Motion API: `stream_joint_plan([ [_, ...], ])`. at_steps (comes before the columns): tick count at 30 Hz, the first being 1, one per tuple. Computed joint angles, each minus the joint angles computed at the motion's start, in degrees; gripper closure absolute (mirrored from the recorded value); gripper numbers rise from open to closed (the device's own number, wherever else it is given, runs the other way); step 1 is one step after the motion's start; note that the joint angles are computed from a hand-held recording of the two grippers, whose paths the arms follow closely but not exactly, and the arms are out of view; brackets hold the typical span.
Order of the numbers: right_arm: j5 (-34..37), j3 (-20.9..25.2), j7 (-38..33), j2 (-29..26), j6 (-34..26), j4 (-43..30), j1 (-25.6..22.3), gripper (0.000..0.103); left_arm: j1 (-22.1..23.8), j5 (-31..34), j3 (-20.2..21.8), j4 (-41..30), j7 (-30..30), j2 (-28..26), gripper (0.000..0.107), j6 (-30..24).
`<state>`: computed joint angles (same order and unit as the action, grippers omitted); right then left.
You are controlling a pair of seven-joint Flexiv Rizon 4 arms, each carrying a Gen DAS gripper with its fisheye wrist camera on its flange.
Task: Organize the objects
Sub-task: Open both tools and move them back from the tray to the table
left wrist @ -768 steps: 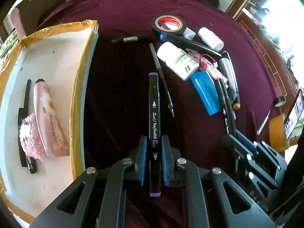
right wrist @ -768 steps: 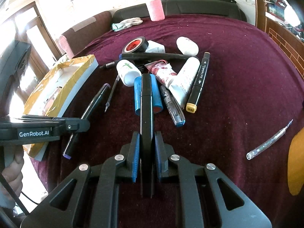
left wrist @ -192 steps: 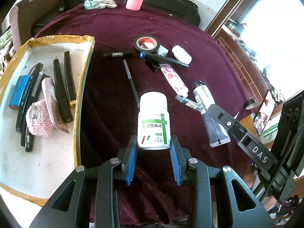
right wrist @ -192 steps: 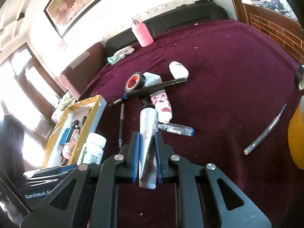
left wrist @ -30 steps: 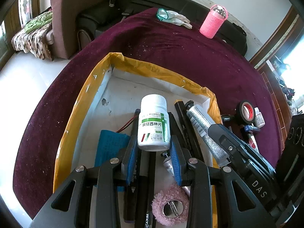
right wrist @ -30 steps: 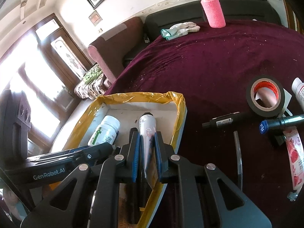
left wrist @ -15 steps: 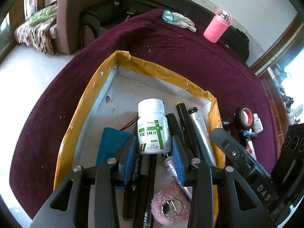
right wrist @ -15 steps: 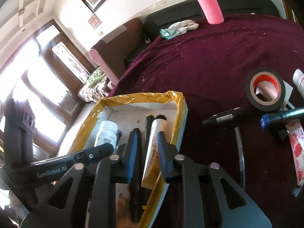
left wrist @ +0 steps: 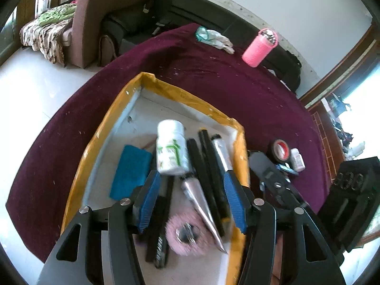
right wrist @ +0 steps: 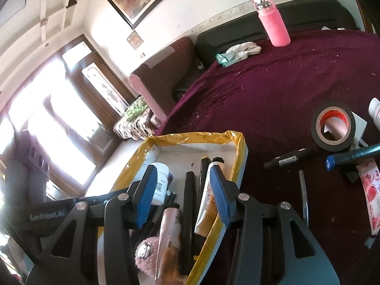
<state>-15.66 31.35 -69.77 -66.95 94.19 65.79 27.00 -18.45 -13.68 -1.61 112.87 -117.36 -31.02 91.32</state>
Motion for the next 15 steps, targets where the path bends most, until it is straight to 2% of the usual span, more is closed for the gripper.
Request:
stream_joint_plan([
  [5,1.6,0.7,0.0,3.2,-2.2,5.2,-1.8,0.055,-1.8,0.6,-0.6,0.7,0.0,1.1,0.057,0.5],
  [7,2.6,-1.9,0.2,6.1,-0.6,9.5,-1.4,0.053,-2.5,0.8,-0.7,0.4,0.0,1.3,0.057,0.5],
  [9,3.1,-5.0,0.9,9.2,1.2,14.1,-0.8,0.047,-3.1,1.1,-0.9,-0.1,0.2,1.3,0.057,0.0],
  [12,3.0,-6.1,1.6,12.2,4.2,20.2,-2.0,0.045,-4.6,1.6,-0.6,-1.2,0.2,1.1,0.057,-0.8],
  [15,3.7,-11.2,4.3,15.5,7.0,25.5,-0.3,0.043,-5.9,2.1,-0.5,-1.9,0.1,1.0,0.057,-1.3],
])
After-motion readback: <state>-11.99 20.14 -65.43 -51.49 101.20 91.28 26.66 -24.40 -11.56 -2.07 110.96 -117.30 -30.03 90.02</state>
